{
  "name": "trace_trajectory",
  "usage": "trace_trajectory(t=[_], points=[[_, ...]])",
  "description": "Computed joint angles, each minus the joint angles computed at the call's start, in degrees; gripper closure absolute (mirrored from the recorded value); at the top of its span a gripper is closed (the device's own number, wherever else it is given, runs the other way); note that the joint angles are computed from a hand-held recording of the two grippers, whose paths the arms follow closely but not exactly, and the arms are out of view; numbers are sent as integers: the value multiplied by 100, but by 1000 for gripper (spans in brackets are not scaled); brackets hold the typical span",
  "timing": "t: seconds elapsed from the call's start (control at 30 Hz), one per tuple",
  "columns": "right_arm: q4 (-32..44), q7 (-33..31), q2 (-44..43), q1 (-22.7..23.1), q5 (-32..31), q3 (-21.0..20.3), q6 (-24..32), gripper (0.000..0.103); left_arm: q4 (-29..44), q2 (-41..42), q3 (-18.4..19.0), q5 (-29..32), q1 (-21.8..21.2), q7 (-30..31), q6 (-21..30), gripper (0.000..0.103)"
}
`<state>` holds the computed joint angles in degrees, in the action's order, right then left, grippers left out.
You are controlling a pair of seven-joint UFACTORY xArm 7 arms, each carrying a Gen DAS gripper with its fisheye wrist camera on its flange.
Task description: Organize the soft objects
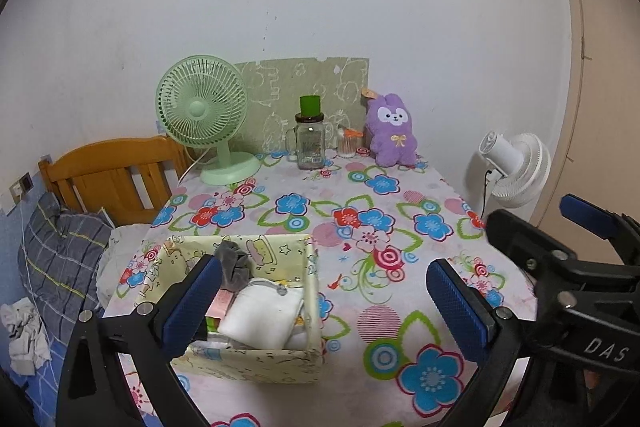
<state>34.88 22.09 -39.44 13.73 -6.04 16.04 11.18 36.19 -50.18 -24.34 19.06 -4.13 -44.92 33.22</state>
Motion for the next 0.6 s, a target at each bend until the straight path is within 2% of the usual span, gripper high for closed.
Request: trace_trajectory(t=[0.33,0.6], points=[[-443,37,-750,-203,-18,-101,-18,0,98,-294,-296,113,58,-307,291,0],[-602,193,-1047,-373,0,38,1,0,33,-439,-283,104,-5,-351,390,0]])
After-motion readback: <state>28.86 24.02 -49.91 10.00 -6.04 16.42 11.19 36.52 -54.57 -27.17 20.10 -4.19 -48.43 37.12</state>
